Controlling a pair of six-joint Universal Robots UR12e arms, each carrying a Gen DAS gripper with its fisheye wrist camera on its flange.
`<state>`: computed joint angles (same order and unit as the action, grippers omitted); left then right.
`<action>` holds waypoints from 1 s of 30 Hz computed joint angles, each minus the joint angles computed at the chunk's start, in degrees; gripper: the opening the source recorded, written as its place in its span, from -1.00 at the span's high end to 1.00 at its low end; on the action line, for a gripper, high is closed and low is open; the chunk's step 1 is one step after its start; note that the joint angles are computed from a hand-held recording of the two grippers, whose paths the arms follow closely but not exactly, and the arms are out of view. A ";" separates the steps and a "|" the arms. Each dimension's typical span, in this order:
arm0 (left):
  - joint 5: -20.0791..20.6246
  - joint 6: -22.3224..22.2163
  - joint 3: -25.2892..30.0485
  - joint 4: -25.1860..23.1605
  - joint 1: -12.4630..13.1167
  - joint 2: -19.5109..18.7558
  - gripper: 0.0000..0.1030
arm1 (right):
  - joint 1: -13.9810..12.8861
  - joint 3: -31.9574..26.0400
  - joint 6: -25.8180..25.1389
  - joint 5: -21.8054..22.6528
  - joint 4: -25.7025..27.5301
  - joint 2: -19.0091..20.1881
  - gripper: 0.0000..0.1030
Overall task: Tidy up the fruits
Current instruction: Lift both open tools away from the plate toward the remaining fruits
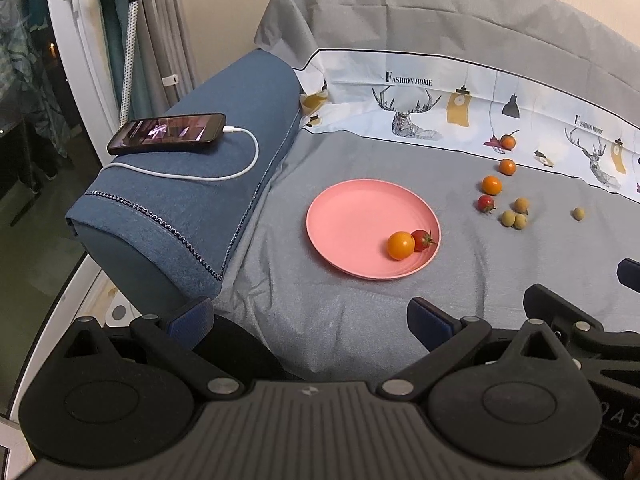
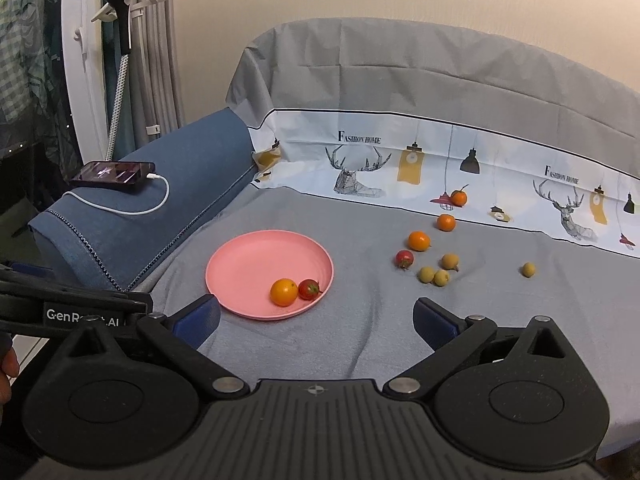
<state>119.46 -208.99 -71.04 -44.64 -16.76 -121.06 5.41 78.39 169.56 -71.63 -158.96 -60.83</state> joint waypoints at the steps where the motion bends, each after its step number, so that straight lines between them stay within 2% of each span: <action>1: -0.02 0.02 0.01 0.00 0.01 -0.02 -0.99 | 0.00 0.02 0.03 0.00 0.00 -0.01 -0.98; 15: -0.29 0.00 0.45 -1.31 0.11 -0.31 -0.99 | 0.20 -0.66 0.54 -0.02 1.87 0.42 -0.98; 30: -0.46 1.50 3.69 -4.63 0.29 -2.42 -0.99 | 0.23 -2.87 1.35 -0.69 4.47 2.11 -0.98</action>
